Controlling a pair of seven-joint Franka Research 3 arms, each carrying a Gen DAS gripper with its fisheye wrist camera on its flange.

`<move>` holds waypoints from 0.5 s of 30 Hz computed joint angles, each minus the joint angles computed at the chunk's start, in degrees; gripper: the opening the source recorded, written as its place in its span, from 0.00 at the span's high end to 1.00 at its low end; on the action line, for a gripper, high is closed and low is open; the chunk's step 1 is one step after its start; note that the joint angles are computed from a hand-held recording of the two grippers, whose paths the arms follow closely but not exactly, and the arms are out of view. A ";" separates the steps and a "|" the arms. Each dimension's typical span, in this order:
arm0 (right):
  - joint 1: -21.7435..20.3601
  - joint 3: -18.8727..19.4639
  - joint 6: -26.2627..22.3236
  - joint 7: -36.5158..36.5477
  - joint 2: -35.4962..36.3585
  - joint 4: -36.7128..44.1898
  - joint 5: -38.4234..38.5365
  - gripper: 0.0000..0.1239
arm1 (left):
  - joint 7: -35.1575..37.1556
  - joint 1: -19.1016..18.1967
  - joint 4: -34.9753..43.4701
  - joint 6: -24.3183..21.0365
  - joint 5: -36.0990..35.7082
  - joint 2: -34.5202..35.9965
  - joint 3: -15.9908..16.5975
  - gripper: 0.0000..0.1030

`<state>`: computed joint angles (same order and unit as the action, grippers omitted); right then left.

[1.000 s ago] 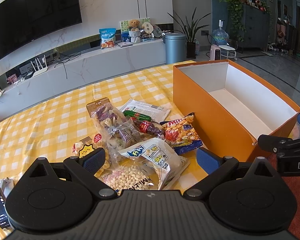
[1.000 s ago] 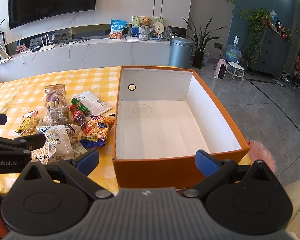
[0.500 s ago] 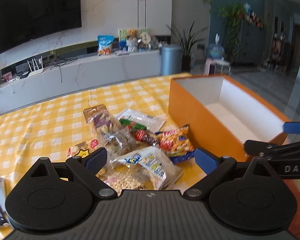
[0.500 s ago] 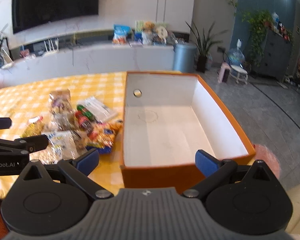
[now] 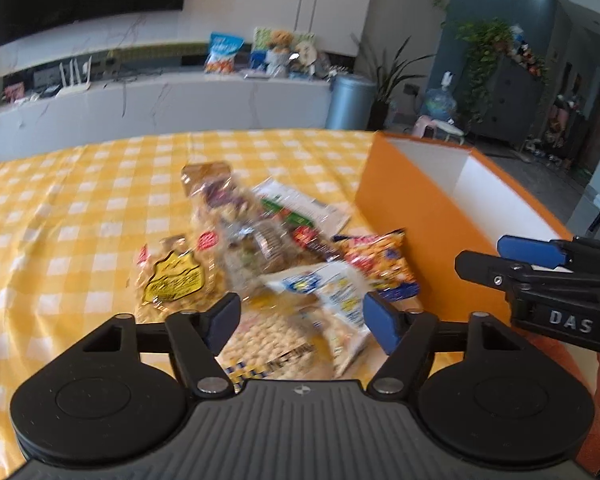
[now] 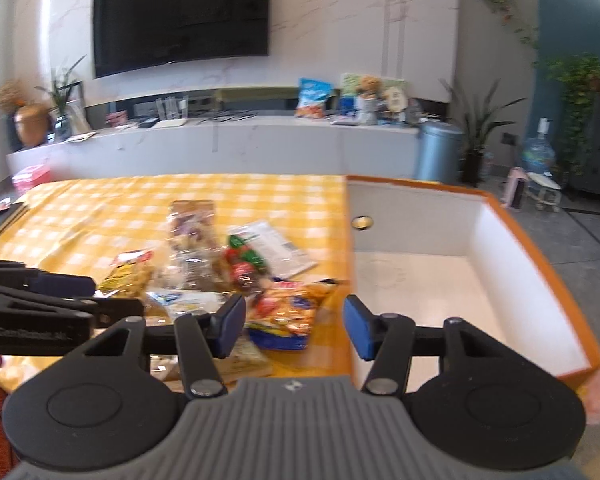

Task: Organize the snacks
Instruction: 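Grasp the yellow waffle pack with the left tool while the right grasps the white bread bag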

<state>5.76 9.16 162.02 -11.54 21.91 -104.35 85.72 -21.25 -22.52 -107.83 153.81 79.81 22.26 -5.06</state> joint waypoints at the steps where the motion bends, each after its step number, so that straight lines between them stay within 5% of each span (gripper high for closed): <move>1: 0.05 0.15 -0.74 0.14 0.25 0.09 -0.31 0.57 | 1.23 0.42 -0.24 0.04 -1.25 0.02 -0.15 0.18; 9: 1.32 0.73 -2.86 11.35 4.08 3.09 -11.28 0.54 | 10.94 3.59 -0.40 0.27 -10.47 0.62 0.35 0.18; 15: 1.31 2.15 -4.11 19.69 6.92 5.59 -18.54 0.40 | 17.77 5.43 0.67 0.28 -20.24 1.85 1.29 0.01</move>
<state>7.07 11.31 157.91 8.15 28.83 -98.76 67.18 -3.48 -17.10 -107.16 154.09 59.57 24.11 -3.77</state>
